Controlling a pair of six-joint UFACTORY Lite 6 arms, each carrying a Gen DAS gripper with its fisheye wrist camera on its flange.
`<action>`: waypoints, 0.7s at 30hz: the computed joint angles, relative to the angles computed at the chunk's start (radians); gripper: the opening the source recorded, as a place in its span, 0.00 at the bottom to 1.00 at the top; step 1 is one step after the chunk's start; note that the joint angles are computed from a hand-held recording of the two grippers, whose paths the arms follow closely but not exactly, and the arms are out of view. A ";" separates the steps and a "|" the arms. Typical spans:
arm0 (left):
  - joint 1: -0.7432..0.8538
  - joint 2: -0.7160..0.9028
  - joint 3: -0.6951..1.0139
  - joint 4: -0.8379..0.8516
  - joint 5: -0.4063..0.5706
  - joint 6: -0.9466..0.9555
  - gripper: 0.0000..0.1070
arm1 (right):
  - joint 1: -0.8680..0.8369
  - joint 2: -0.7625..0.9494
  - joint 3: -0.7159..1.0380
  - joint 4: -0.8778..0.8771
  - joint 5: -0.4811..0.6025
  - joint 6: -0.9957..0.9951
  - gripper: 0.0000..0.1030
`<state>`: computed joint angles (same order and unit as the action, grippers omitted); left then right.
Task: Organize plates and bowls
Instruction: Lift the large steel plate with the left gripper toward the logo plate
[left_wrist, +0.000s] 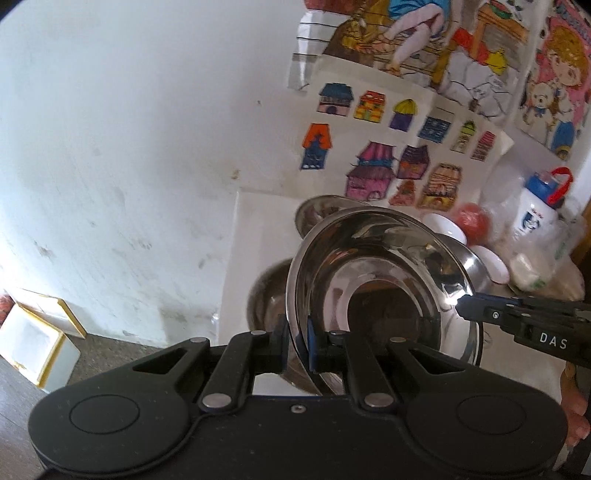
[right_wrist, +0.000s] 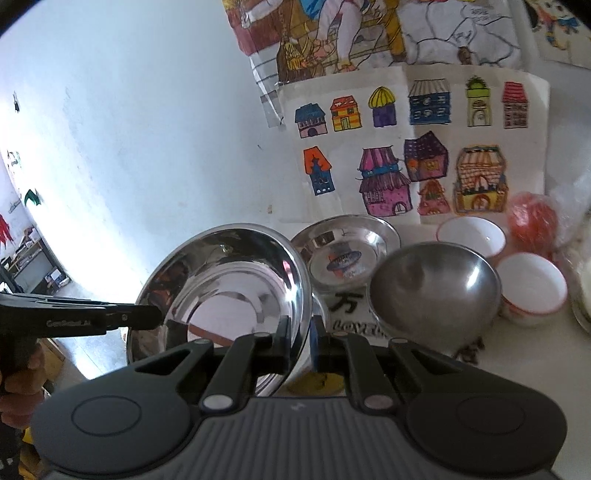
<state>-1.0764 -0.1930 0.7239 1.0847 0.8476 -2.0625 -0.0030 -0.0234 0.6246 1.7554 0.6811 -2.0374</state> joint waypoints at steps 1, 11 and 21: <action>0.018 0.003 -0.001 0.002 -0.010 0.011 0.09 | 0.015 0.019 0.016 0.014 -0.012 -0.008 0.11; 0.194 0.026 -0.061 0.058 -0.154 0.019 0.10 | 0.124 0.192 0.138 0.123 -0.081 -0.068 0.11; 0.291 0.085 -0.051 0.057 -0.259 0.075 0.10 | 0.163 0.265 0.200 0.117 -0.140 -0.053 0.11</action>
<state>-0.7851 -0.1079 0.6729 1.1422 0.5884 -1.9879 0.1602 0.2415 0.8249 1.8723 0.5414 -2.0905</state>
